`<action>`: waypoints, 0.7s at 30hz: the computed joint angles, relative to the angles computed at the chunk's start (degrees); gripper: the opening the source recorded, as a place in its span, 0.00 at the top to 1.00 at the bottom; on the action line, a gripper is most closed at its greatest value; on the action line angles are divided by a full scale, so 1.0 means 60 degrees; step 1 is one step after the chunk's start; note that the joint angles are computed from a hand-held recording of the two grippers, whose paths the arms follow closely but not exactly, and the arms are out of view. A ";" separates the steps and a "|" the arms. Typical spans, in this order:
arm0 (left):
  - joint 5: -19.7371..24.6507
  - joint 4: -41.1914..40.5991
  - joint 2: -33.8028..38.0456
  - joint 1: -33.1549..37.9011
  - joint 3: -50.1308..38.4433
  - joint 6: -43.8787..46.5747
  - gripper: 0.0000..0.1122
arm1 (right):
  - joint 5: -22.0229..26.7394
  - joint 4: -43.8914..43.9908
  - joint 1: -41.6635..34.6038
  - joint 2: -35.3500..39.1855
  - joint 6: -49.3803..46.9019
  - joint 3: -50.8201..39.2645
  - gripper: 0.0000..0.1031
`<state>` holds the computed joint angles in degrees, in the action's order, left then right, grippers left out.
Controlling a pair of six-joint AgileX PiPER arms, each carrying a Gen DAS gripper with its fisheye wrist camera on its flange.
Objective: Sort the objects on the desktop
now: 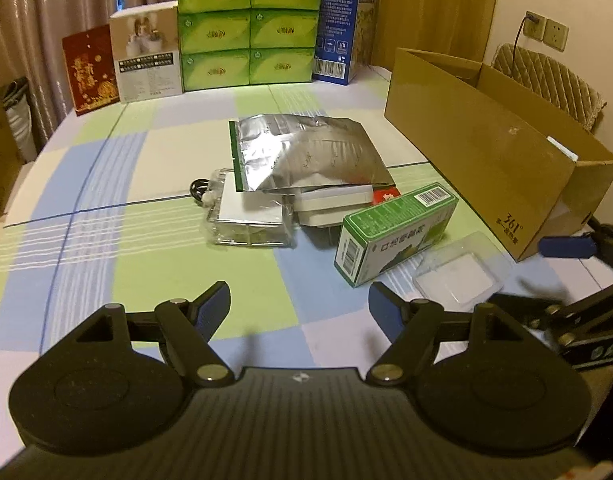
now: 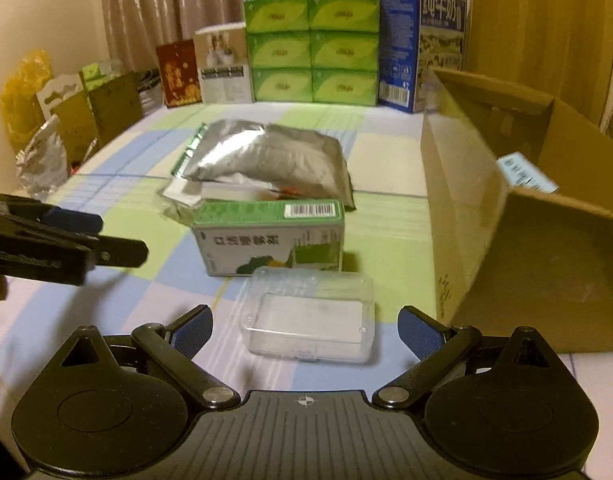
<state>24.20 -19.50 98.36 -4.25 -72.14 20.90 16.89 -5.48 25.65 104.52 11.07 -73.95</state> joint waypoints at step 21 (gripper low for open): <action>0.1012 -0.1841 0.1150 0.0312 -0.1201 0.3284 0.35 | 0.1384 0.0545 -0.0144 0.1264 -0.0551 -0.1744 0.18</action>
<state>30.27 -30.54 105.26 -2.38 -79.35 40.60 25.20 -2.21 24.78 112.10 7.77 -84.42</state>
